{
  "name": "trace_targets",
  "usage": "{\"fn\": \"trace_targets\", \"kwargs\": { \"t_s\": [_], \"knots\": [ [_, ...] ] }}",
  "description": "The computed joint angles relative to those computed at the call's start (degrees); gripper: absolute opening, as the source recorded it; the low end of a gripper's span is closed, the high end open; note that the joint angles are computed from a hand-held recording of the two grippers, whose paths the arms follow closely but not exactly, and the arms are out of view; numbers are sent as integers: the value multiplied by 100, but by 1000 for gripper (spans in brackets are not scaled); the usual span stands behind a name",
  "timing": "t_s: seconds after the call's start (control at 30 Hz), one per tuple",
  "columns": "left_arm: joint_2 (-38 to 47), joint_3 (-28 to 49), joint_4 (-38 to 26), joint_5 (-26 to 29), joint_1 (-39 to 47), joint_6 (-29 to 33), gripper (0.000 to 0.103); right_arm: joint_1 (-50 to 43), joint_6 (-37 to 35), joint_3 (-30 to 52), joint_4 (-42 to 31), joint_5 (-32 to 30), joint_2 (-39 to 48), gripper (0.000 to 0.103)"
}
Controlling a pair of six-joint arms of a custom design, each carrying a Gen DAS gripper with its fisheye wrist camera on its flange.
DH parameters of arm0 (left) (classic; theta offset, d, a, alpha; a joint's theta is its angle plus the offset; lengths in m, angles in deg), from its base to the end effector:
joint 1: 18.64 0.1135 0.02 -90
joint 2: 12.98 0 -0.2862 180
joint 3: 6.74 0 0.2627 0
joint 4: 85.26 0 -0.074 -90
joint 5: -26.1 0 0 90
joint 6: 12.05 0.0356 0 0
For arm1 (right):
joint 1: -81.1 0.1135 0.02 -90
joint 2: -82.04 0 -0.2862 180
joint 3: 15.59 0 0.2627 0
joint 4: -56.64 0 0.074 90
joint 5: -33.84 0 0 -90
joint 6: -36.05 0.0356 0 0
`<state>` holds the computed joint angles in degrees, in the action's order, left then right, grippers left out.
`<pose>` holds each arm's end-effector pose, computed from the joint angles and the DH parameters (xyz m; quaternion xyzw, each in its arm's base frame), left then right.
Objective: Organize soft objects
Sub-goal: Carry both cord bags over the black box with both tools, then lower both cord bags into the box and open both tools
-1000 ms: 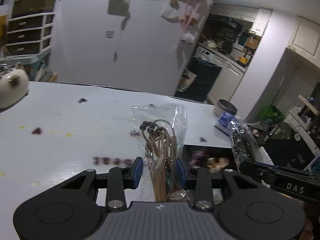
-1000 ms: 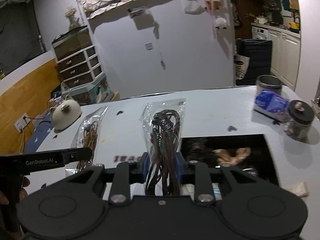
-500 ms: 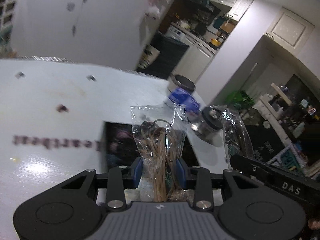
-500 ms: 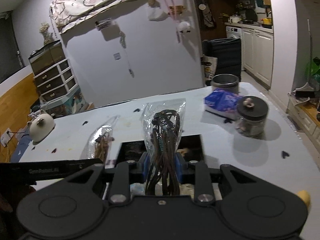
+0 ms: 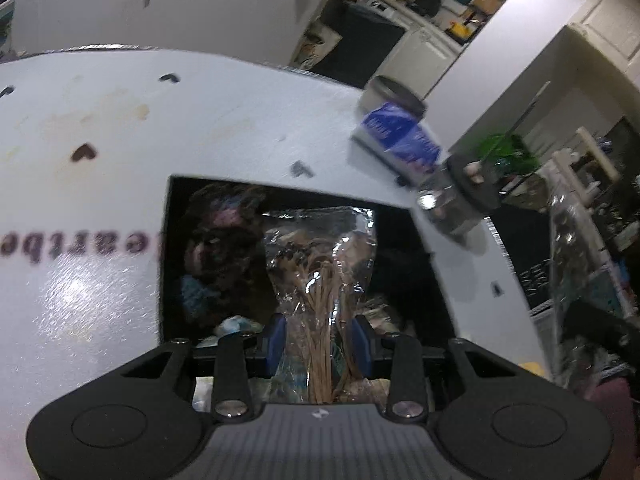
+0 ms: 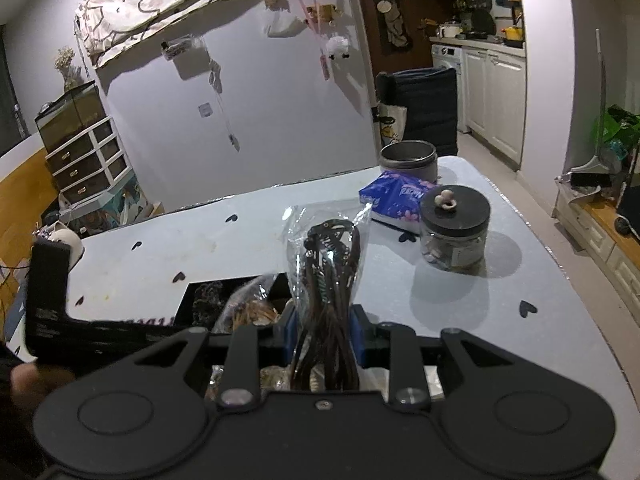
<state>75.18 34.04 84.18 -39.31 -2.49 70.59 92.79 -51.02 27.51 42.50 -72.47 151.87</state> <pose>0.2396 0.0540 0.1161 -0.1337 0.9314 -0.1834 0.2847 0.2308 0.0580 0.1932 -0.1276 0.8932 0.1803 0.3918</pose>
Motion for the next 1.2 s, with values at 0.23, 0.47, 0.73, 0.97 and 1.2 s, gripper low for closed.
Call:
{"fn": "trace_targets", "kwargs": {
  "t_s": [0.23,0.47,0.73,0.97,1.2],
  "knots": [
    [-504,-378,239,273,230,-82,67,193,-33,447,177,-344,944,29],
    [-1507,-502,-383,391,529,124,42,353,-147,947,303,-627,1952,40],
    [-1262,-331,-514,234,-26,334,26,221,-269,919,386,-843,1991,36],
    [-278,-218,26,-354,-481,325,26,466,-691,1283,-4,-400,2707,25],
    [-176,-192,143,-439,-504,296,27,698,-970,1408,70,-35,3174,24]
  ]
}}
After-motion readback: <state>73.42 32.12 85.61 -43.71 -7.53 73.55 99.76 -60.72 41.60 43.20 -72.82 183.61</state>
